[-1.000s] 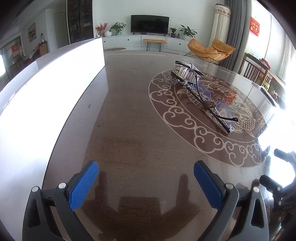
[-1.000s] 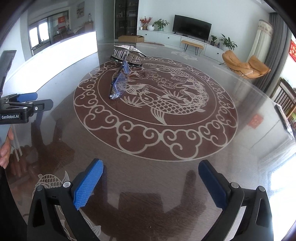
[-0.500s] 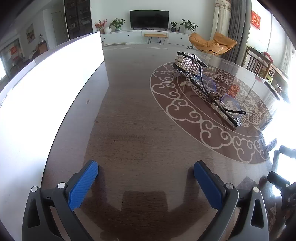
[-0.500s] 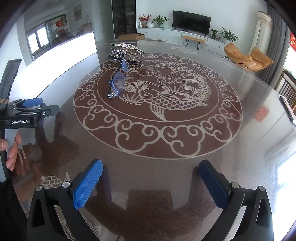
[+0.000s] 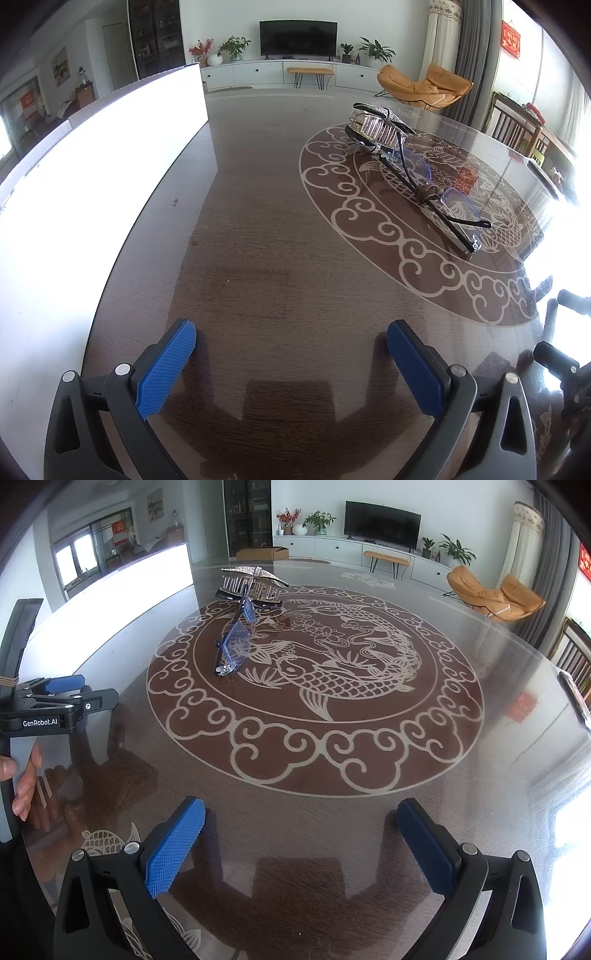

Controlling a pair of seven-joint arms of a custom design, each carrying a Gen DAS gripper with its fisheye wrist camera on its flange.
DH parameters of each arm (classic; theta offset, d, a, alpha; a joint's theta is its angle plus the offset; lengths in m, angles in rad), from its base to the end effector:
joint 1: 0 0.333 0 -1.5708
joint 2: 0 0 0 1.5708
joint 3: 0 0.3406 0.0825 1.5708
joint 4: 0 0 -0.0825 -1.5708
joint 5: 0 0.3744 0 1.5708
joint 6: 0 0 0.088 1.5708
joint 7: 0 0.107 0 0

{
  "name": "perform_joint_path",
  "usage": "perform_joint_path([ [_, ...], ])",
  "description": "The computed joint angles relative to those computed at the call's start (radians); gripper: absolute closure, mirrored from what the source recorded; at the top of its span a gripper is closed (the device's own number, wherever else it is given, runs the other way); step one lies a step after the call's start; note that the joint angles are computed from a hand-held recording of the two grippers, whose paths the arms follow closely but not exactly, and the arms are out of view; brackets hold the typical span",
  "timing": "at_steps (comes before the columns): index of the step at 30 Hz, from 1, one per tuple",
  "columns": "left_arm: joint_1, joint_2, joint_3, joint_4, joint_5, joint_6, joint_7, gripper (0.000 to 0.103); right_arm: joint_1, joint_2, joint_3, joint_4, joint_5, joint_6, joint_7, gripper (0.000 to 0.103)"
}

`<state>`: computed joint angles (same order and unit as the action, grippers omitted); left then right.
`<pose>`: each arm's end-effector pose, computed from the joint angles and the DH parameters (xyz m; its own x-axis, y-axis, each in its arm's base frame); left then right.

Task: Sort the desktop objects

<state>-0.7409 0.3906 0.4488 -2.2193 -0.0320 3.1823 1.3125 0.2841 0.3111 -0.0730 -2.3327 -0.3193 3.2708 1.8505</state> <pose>0.5709 -0.1841 0.3153 -0.0839 -0.9965 0.0019 -0.8067 0.0669 -0.5872 0.5441 0.1504 0.3047 0.2651 -0.9642 0.0110 -0.7824 -0.2218 -0.5819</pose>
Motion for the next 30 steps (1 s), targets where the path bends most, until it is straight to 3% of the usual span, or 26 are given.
perform_joint_path([
  [6, 0.0, 0.0, 0.0, 0.0, -0.002, 0.0, 0.001, 0.0, 0.002, 0.0, 0.0, 0.0, 0.012, 0.0, -0.001, 0.0],
  [9, 0.0, 0.0, 0.0, 0.0, -0.002, 0.0, 0.002, 0.0, 0.131, 0.01, -0.12, 0.013, 0.034, -0.01, 0.048, 0.0],
  [10, -0.001, 0.0, 0.0, 0.001, -0.002, -0.001, 0.001, 0.0, 0.133, 0.016, -0.118, 0.023, 0.033, -0.013, 0.052, 0.0],
  [16, -0.001, 0.0, 0.0, 0.0, -0.002, -0.001, 0.001, 0.0, -0.032, 0.087, 0.091, 0.156, 0.0, -0.073, -0.012, 0.0],
  [19, -0.001, 0.0, 0.0, 0.001, -0.002, -0.001, 0.001, 0.0, -0.071, 0.149, 0.155, 0.26, 0.006, -0.119, -0.046, 0.0],
  [24, -0.001, 0.0, 0.0, 0.001, -0.001, -0.001, 0.0, 0.0, -0.085, 0.258, 0.2, 0.446, 0.035, -0.202, -0.095, 0.0],
  [30, -0.001, 0.0, 0.0, 0.001, -0.001, -0.001, 0.0, 0.0, -0.033, 0.373, 0.165, 0.66, 0.073, -0.301, -0.089, 0.0],
])
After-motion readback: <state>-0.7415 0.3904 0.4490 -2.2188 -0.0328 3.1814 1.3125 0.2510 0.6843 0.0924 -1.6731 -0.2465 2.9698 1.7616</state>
